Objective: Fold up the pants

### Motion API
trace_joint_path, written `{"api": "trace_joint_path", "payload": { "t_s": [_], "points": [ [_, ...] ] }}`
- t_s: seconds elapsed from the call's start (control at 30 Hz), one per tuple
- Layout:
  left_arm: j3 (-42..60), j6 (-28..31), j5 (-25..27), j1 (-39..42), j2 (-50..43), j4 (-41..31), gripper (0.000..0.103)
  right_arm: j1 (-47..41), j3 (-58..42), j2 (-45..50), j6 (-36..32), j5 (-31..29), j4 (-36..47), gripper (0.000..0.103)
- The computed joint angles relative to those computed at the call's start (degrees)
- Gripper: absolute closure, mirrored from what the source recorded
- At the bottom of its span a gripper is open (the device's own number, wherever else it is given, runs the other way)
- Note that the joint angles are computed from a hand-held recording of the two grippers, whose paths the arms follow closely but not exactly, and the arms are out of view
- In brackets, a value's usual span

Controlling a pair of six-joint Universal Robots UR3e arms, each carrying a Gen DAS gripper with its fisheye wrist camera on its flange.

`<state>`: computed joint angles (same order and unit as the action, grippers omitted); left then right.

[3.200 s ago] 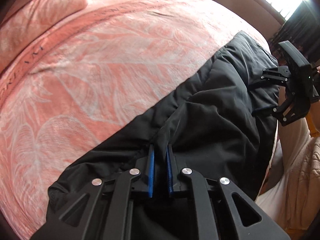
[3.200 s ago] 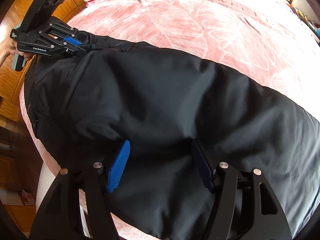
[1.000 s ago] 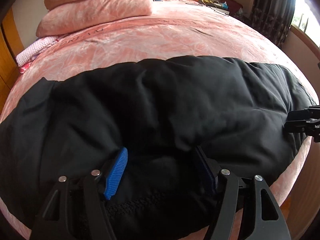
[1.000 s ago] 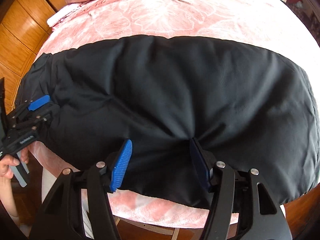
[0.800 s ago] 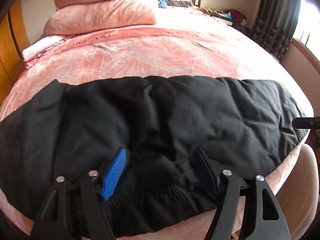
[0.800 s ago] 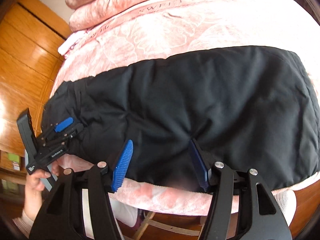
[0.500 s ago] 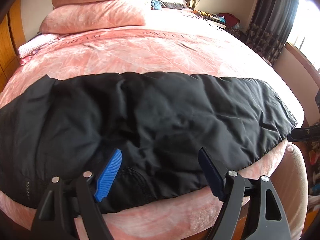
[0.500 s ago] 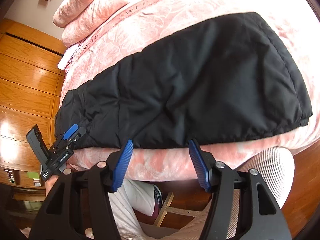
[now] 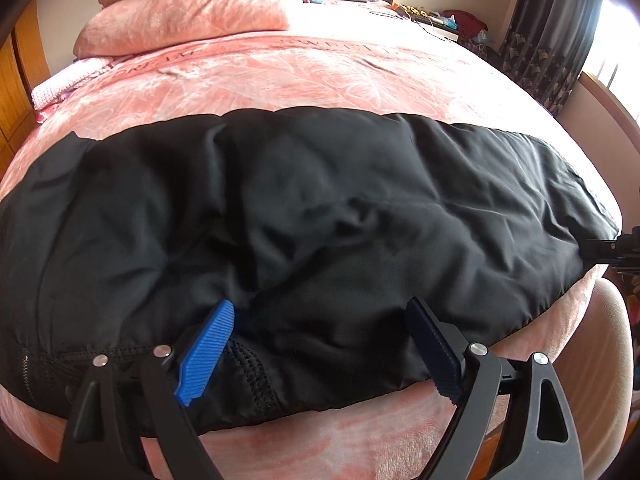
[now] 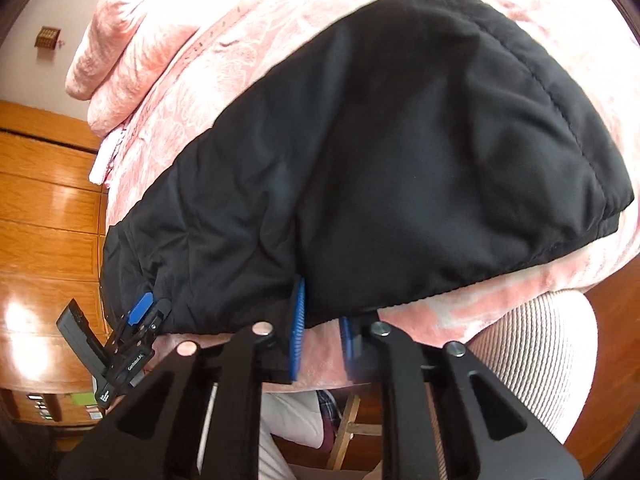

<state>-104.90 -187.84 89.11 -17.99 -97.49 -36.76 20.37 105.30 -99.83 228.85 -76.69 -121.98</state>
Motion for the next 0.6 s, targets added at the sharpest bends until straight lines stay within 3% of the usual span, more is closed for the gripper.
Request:
{"api": "trace_joint_path", "payload": {
  "t_s": [0.17, 0.27, 0.37, 0.5, 0.6],
  "points": [
    [0.7, -0.1, 2.8, -1.8, -1.2, 0.5, 0.013, 2.9, -5.4, 5.9, 0.1, -4.0, 6.1, 0.093],
    [-0.7, -1.4, 2.1, -0.8, 2.3, -1.1, 0.013, 5.4, -12.4, 8.9, -1.0, -7.8, 11.6, 0.084],
    [-5.4, -2.0, 1.7, 1.3, 9.9, -0.8, 0.013, 7.9, -17.6, 9.6, -1.3, -10.5, 16.2, 0.066],
    [-12.5, -2.9, 2.0, 8.3, 23.1, -4.3, 0.013, 12.7, -27.5, 12.9, -0.7, -14.6, 23.5, 0.066],
    [-16.8, -2.3, -2.1, 18.6, 32.6, -11.1, 0.016, 14.4, -33.3, 16.4, -2.7, -13.7, 23.4, 0.066]
  ]
}}
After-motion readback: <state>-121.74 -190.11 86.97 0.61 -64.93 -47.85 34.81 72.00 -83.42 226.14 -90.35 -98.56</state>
